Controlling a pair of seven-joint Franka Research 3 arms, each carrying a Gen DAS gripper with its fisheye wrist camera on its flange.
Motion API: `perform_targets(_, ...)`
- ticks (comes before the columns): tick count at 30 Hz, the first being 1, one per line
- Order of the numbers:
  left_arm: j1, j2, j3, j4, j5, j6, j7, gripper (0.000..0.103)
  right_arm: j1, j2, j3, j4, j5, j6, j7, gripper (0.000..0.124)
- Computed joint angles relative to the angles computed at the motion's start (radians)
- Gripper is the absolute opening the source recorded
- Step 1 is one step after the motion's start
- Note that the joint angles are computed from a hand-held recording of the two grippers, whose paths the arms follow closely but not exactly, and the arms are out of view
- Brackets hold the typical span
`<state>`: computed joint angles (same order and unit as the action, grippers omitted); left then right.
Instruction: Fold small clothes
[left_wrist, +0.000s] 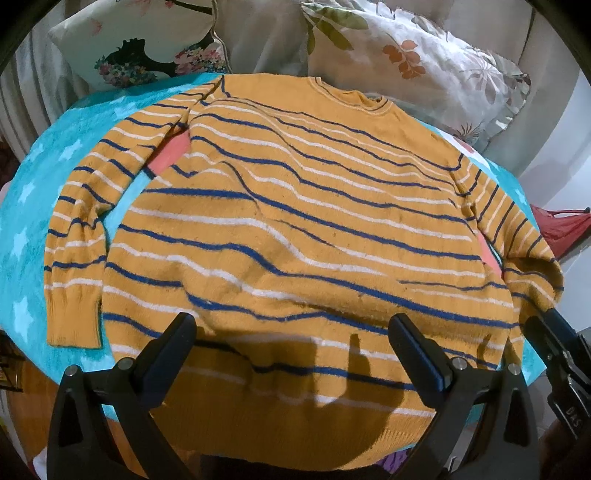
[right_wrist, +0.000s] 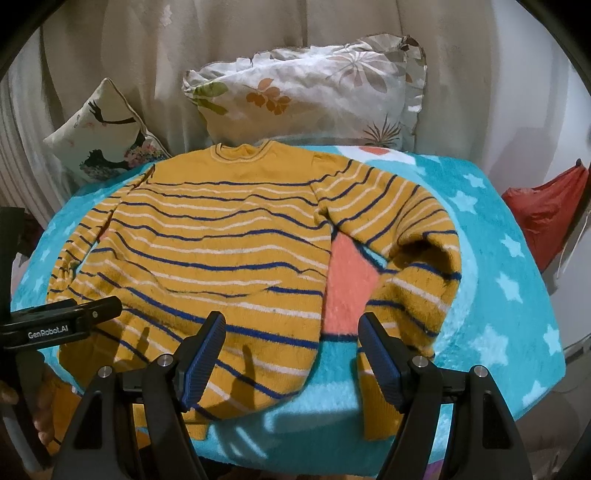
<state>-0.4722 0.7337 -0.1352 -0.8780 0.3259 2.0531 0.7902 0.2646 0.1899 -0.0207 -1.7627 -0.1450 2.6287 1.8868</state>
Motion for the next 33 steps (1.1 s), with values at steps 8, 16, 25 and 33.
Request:
perform_targets(8, 0.041, -0.001, -0.002, 0.022, -0.014, -0.011, 0.089, 0.103, 0.042, 0.057, -0.011, 0.089, -0.072, -0.037, 0.104, 0.08)
perform_targets(16, 0.134, -0.098, 0.007, -0.126, -0.046, 0.021, 0.116, 0.103, 0.104, 0.158, -0.012, 0.238, -0.09, -0.117, 0.151, 0.08)
perform_targets(25, 0.3, -0.33, 0.016, -0.522, -0.069, 0.088, -0.013, 0.103, 0.147, 0.259, -0.015, 0.374, -0.061, -0.178, 0.158, 0.08)
perform_targets(33, 0.367, -0.288, -0.046, -0.503, -0.198, 0.127, 0.182, 0.012, 0.176, 0.353, -0.02, 0.51, -0.034, -0.244, 0.147, 0.08)
